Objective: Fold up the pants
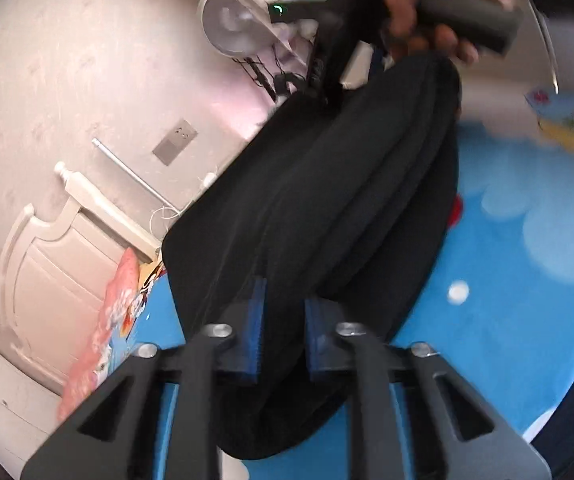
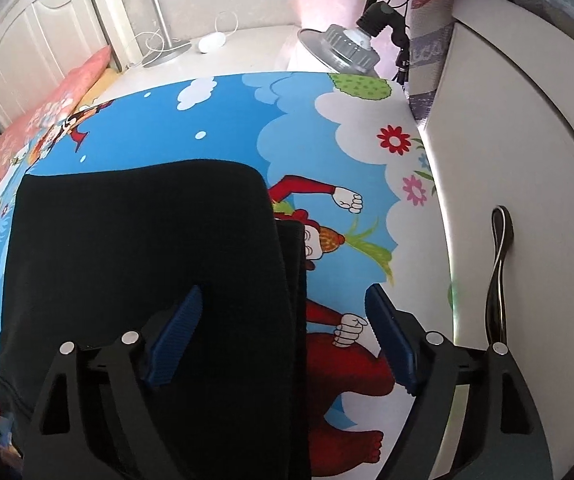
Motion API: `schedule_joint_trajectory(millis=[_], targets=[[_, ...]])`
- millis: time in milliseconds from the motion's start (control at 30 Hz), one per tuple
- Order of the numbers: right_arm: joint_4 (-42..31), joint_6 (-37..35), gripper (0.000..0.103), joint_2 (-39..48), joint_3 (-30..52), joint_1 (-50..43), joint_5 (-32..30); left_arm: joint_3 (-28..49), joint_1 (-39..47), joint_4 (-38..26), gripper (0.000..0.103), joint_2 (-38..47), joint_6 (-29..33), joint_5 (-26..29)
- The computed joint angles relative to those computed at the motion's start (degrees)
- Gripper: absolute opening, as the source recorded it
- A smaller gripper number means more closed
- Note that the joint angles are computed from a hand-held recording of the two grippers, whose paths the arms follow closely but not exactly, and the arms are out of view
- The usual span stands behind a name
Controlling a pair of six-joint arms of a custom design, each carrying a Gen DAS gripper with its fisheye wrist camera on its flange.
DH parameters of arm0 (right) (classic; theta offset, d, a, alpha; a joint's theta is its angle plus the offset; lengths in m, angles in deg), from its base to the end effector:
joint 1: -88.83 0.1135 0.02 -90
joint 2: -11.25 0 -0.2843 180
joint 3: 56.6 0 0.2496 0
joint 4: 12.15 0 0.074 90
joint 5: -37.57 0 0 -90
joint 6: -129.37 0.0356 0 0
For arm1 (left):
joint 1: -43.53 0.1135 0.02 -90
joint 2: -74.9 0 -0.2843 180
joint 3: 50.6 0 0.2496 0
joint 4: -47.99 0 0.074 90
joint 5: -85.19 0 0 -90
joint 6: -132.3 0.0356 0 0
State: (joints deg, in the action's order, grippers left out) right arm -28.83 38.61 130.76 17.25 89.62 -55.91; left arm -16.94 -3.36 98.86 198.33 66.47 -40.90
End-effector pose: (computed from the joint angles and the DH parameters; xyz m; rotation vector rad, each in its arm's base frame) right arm 0.3853 0.0075 0.0854 -0.0558 2.6573 0.0809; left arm 0.1914 -0.1737 0.0366 0.9607 1.9120 0.4762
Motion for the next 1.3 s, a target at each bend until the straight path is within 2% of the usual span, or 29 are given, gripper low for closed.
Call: schedule_joint_trajectory(millis=[100,133,233,267,367,433,467,533,700,733,800,833,867,1000,1033,1100,1200,1300], targets=[[-1.8,-0.2,0.080,-0.3,1.0,0.9,3.0,-1.8,-3.5,11.4,0.012,7.4,6.7,-4.2],[-2.8,0.3,0.080,-1.0,1.1,1.7,4.8,-1.9,-3.1,12.5,0.012,8.2,7.7,-4.3],[-2.9,2.8,0.075,-9.1,-2.5,7.8,18.1,-2.3,-3.4,19.6,0.012,13.8,11.3,-6.3],[-0.6,2.2,0.076,-13.2,-5.3,9.9,19.6,-1.4,-3.8,19.1,0.012,14.4,11.3,-6.6],[5.3,2.4,0.085,-23.4,-13.3,16.0,18.5,-1.4,-2.2,16.1,0.012,11.9,9.5,-4.1],[9.5,2.2,0.085,-25.7,-18.5,21.8,25.1,-1.6,-1.2,15.6,0.013,11.3,8.7,-2.3],[12.5,3.0,0.086,-26.0,-21.4,24.1,29.2,-2.0,0.0,13.5,0.013,9.5,7.2,-0.2],[15.7,6.6,0.087,-25.2,-25.4,26.0,32.4,-1.7,-2.1,7.8,0.013,7.0,1.6,0.1],[22.5,10.8,0.087,-19.3,-31.4,24.0,32.2,-0.3,-1.7,-6.3,0.014,-1.4,-6.8,4.9],[22.5,11.9,0.087,-17.3,-31.1,24.3,31.9,0.6,-0.5,-11.2,0.015,-4.1,-8.3,7.0],[29.7,12.6,0.088,-14.6,-34.0,23.7,31.1,2.7,1.6,-22.6,0.017,-9.8,-12.0,11.3],[30.2,12.7,0.089,-14.0,-33.9,23.8,31.2,3.4,2.6,-28.5,0.020,-13.0,-14.8,13.7],[30.1,12.9,0.089,-13.7,-33.8,23.9,31.2,5.5,4.5,-36.8,0.021,-17.4,-18.9,17.7],[31.2,13.9,0.091,-12.5,-33.7,23.7,31.2,9.5,7.7,-49.5,0.025,-25.4,-25.1,24.9],[31.3,14.0,0.091,-12.5,-33.8,23.6,31.0,10.3,8.0,-50.8,0.025,-25.6,-25.7,26.7],[31.6,14.3,0.092,-12.5,-33.9,23.1,30.3,11.7,7.6,-51.4,0.025,-24.5,-25.9,25.0],[31.9,14.0,0.092,-12.4,-33.7,22.6,30.1,13.7,9.4,-53.7,0.025,-21.6,-26.9,27.4],[30.3,14.6,0.092,-12.8,-33.1,22.8,30.3,13.8,8.6,-54.6,0.025,-21.1,-27.5,26.8]])
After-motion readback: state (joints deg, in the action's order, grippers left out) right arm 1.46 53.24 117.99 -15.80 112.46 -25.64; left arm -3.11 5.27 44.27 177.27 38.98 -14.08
